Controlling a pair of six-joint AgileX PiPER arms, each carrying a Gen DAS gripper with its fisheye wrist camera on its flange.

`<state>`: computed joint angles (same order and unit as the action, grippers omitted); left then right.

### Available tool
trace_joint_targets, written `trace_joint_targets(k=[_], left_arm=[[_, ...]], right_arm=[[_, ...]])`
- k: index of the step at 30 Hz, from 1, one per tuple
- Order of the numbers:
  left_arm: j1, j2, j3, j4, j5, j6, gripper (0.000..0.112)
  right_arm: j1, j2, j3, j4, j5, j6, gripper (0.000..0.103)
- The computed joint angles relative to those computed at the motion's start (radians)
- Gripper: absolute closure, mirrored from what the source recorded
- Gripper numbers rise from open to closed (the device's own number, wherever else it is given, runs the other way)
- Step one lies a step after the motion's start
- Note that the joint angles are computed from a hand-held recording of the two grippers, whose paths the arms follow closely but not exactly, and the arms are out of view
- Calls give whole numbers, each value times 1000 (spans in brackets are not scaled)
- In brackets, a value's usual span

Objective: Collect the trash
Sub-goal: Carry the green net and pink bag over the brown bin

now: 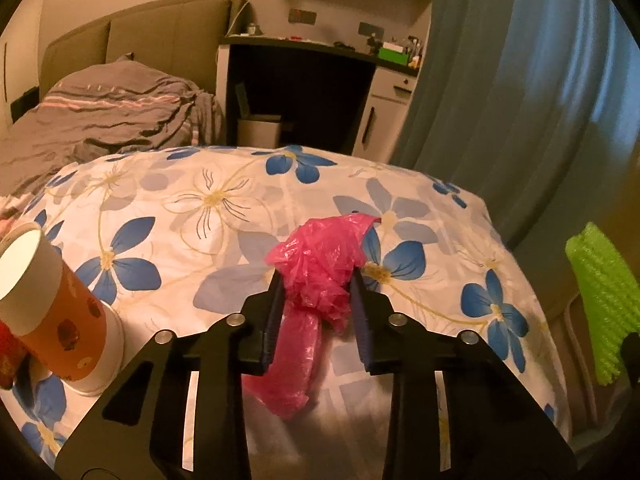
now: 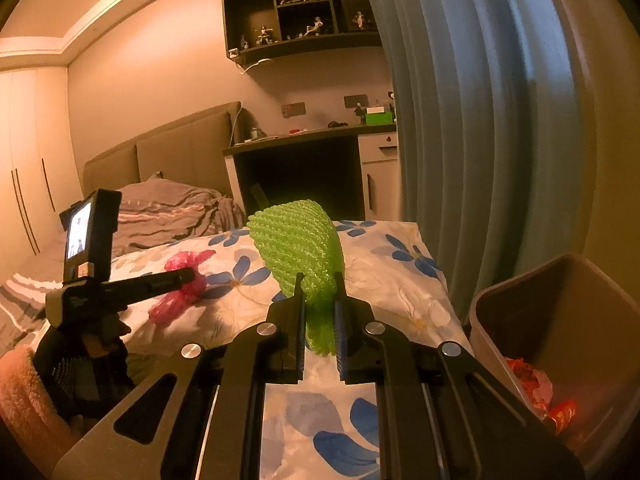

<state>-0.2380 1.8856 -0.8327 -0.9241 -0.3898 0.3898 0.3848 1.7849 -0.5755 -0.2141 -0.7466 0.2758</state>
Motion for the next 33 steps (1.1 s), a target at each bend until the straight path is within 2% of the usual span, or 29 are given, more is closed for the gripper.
trace_joint_targets(k=[4, 12, 16, 22, 26, 33], left_arm=[[-70, -78, 99, 28, -86, -66, 83], [-394, -167, 221, -264, -334, 60, 83], [-511, -193, 238, -374, -409, 90, 83], [-631, -201, 226, -473, -470, 115, 83], [-701, -191, 187, -529, -517, 152, 83], [-761, -148, 104, -568, -556, 216, 83]], right_arm=[[-21, -15, 27, -5, -21, 5, 90], [-66, -98, 135, -19, -66, 7, 90], [-99, -149, 204, -29, -97, 6, 90], [-170, -214, 283, -72, -132, 13, 90], [-264, -255, 316, -150, -152, 42, 90], [-418, -282, 355, -265, -205, 87, 90]])
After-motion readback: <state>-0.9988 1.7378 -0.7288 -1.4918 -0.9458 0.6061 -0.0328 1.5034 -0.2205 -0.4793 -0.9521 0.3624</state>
